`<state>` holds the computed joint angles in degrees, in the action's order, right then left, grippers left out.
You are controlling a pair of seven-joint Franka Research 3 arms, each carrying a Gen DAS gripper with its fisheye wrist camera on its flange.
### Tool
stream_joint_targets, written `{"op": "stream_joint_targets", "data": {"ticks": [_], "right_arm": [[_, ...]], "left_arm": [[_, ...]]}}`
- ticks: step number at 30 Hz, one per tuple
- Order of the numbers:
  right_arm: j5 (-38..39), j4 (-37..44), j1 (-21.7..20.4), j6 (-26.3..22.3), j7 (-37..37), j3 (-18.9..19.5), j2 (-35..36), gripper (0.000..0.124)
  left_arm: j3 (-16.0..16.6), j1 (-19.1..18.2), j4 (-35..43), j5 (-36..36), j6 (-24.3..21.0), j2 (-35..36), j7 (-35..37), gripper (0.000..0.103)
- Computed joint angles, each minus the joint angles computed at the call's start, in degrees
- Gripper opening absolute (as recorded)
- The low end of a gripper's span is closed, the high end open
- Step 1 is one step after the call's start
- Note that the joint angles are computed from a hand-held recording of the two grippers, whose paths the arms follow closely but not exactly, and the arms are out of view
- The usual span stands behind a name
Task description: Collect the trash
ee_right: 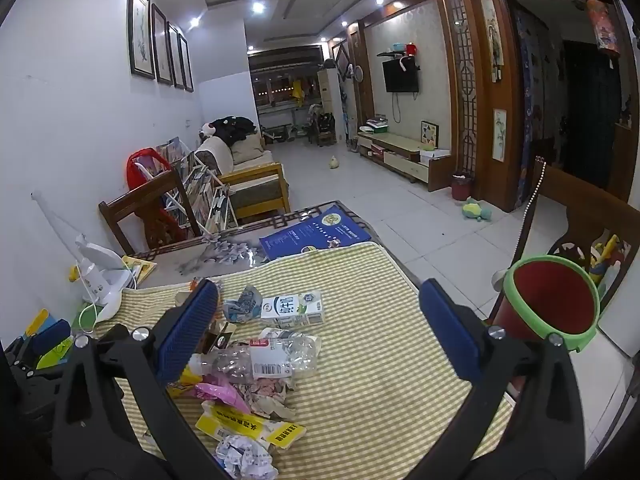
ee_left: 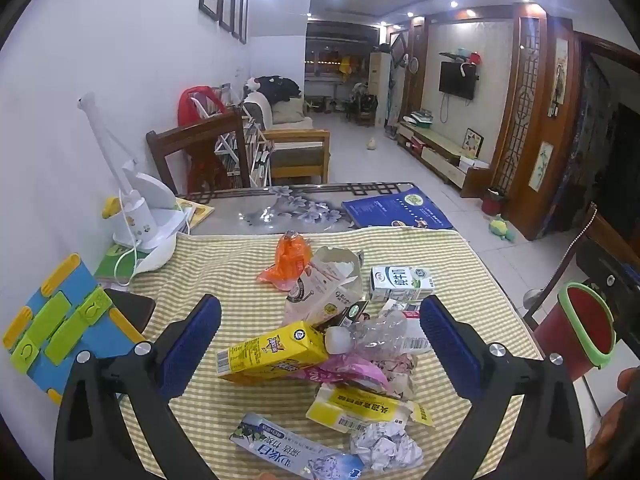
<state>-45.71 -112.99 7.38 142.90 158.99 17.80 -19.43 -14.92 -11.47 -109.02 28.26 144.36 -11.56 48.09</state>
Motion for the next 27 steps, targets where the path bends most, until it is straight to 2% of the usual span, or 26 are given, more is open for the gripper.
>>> {"op": "stream_joint_targets", "data": {"ticks": [3,4,5,6,27], "right_arm": [[0.57,-0.01,0.18,-0.04,-0.32,-0.23,0.04,0.099],[0.69,-0.07,0.18,-0.05,-0.36,-0.28,-0.02,0.099],[0.43,0.37,0.12,-0.43,-0.61,0.00,0.34,0.099],[0.40,0.37,0.17,-0.43,-0.59,-0.05,0.36,0.099],[-0.98,1.22,1.97,-0.90,0.09,-1.38,2.28,0.099]], "left_arm": [[-0.11,-0.10,1.39,-0.23,-1.02,1.03,0.29,0.096],[-0.76,0.70,1.34,-0.20,-0.35,1.15,0.23,0.096],[0.59,-0.08,-0.72,-0.34,1.90,-0.21,0.27,0.096],[0.56,0.03,-0.79,-0.37,2.01,-0.24,0.33,0.096],[0.26,0.07,-0.07,-0.74,1.94,0.80,0.60,0.096]]}}
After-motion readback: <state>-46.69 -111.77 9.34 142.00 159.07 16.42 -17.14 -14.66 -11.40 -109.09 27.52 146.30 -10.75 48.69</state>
